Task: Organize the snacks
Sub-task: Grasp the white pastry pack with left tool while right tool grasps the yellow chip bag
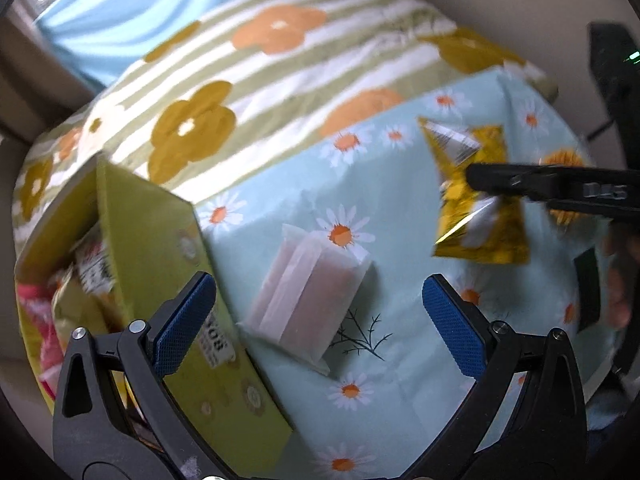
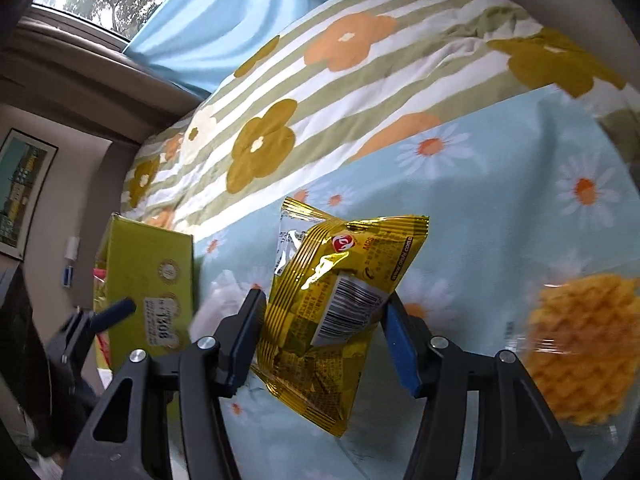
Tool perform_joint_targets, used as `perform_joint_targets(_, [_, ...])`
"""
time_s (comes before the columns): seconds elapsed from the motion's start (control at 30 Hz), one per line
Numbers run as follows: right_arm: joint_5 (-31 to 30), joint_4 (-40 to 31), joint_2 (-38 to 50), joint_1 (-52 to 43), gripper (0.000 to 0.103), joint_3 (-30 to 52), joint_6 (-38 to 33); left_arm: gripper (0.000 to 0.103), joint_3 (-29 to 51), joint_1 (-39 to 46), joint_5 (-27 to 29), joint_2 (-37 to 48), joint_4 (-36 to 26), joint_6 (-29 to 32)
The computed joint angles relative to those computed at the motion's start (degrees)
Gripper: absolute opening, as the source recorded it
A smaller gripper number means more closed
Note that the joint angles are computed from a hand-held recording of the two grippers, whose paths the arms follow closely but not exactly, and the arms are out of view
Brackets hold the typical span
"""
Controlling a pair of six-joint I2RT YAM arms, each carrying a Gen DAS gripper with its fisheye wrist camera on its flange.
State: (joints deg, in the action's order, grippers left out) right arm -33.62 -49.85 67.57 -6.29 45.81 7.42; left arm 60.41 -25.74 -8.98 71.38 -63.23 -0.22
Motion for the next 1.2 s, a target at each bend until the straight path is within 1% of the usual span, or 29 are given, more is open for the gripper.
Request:
perform_joint_targets(0.17, [-0.64, -2.01, -0.12, -3.86, 0.054, -0.21, -3.75, 0.102, 3.66, -0.84, -0.26, 11.44, -2.82, 3.88])
perform_joint_targets(0.23, [-0.87, -2.48, -0.06, -4.80, 0.054, -0.20, -4.65, 0.102, 4.68, -0.30, -0.84, 14.58, -3.54, 4.78])
perform_joint_targets(0.3, [-0.78, -2.30, -0.19, -4.65, 0.054, -0.38, -4.58, 0.099, 5.31, -0.05, -2.03, 17.56, -3.85, 5.51])
perform_joint_targets(0.37, [-0.75, -2.80, -0.21, -4.74, 0.054, -0.20, -5.34, 0.091, 5.73, 0.03, -2.98, 19.83, -4.30, 5.74])
perform_joint_targets(0.4, [-0.60, -2.89, -0.24, -4.61, 0.054, -0.18, -5.65, 0.089, 5.74, 0.12, -3.06, 20.79, -4.46, 6.00])
perform_joint_targets(0.5, [-0.22, -3.02, -0.48, -3.93, 0.054, -0.23, -6.24, 0.089, 4.74, 0.00, -4.15, 22.53, -4.22, 6.58])
perform_joint_targets(0.53, [-0.11, -2.86, -0.56, -3.47, 0.054, -0.26, -5.92, 0.088, 4.31, -0.13, -4.79, 22.88, -4.15, 6.56])
perform_joint_targets(0.57, [0.00, -2.74, -0.60, -3.17, 0.054, -0.29, -5.81, 0.084, 4.11, -0.09, -5.05, 23.25, -4.04, 6.55])
perform_joint_targets(0.63, [0.06, -2.63, -0.78, -2.92, 0.054, -0.43, -5.89, 0.079, 3.83, 1.16, -3.32, 22.93, -4.28, 6.30])
perform_joint_targets(0.73, [-0.08, -2.47, -0.79, -2.71, 0.054, -0.50, -5.88, 0.072, 3.81, 1.16, -3.14, 22.41, -5.13, 5.40])
perform_joint_targets(0.8, [-0.09, -2.49, -0.94, -2.81, 0.054, -0.61, -5.93, 0.072, 3.50, 0.51, -1.87, 21.73, -5.99, 4.44])
perform_joint_targets(1.0, [0.06, -2.37, -1.34, -2.63, 0.054, -0.69, -5.62, 0.072, 2.81, -1.04, 5.50, 18.32, -8.63, 0.69])
perform_joint_targets(1.03, [0.19, -2.40, -1.51, -2.54, 0.054, -0.67, -5.64, 0.072, 2.62, -0.97, 6.12, 18.14, -8.27, 0.00])
perform_joint_targets(1.17, [0.67, -2.71, -2.18, -2.61, 0.054, -0.75, -6.50, 0.072, 1.71, 0.05, 8.34, 16.49, -6.72, -6.29])
perform_joint_targets(1.2, [0.88, -2.75, -2.43, -2.45, 0.054, -0.79, -6.58, 0.072, 1.43, 0.39, 8.41, 16.37, -6.20, -6.81])
